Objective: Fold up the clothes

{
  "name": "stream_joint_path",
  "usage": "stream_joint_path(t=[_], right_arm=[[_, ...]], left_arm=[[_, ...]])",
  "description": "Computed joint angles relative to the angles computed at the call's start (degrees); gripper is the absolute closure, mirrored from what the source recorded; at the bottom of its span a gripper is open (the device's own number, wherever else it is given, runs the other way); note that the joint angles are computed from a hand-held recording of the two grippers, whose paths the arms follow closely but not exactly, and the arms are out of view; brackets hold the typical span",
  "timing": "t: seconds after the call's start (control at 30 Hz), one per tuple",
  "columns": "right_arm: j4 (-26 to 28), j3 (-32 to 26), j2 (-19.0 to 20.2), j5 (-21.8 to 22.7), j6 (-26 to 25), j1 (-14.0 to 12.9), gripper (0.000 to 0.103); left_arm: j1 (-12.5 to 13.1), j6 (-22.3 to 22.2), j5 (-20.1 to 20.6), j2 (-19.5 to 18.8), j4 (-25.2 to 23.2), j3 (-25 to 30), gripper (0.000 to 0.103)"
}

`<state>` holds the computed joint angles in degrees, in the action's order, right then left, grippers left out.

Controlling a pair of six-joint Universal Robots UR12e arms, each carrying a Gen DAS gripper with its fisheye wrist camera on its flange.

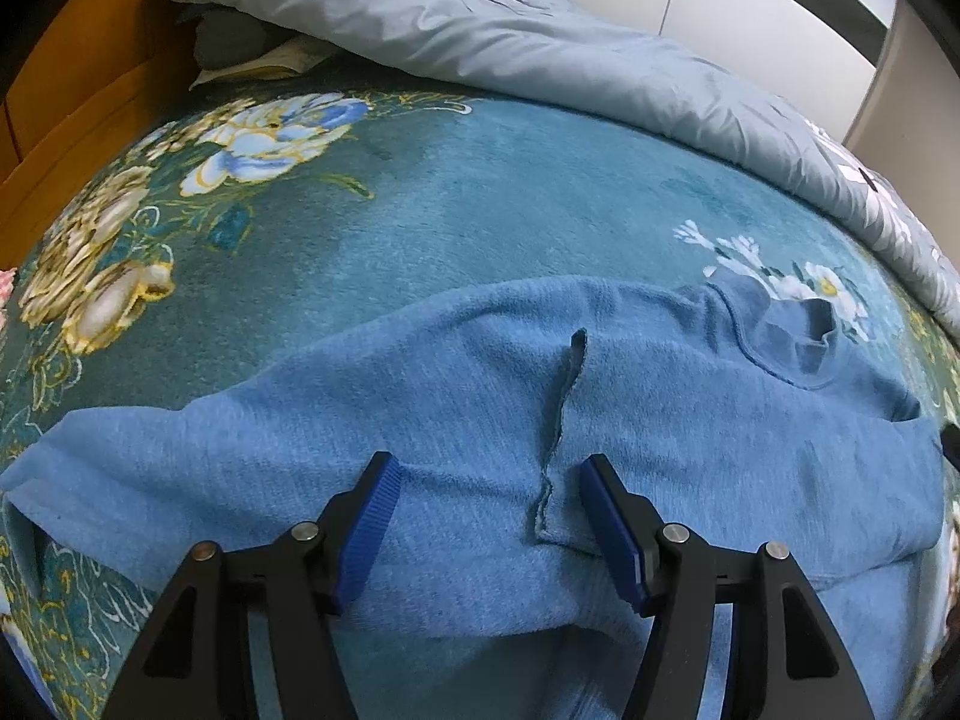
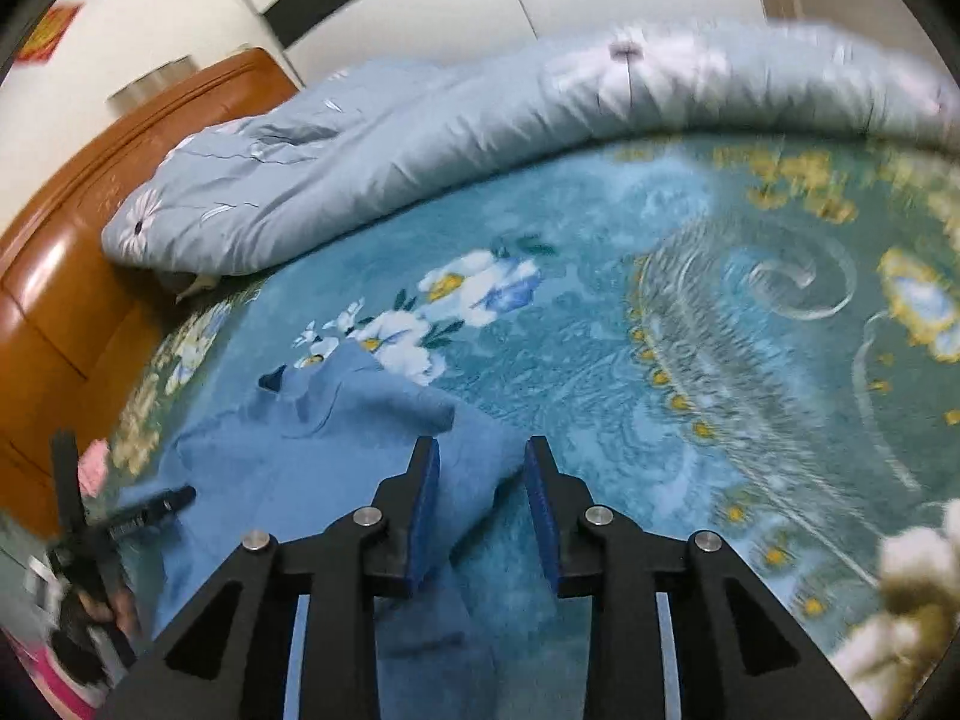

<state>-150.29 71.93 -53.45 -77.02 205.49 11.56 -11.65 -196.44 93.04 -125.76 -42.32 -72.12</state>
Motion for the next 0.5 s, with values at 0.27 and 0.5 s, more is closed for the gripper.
stream_joint_path(t=[0.27, 0.5], right_arm=[[2.0, -4.6, 1.8, -2.0, -2.6, 0.3, 0.095], [12.2, -13.3, 6.0, -15.0, -9.6, 2.2, 0.096]], left_arm=[[0.2, 0.3, -1.0, 0.0, -0.1, 0.0, 0.035], [-0.3, 1.8, 0.7, -0.1, 0.4, -0.1, 0.034]])
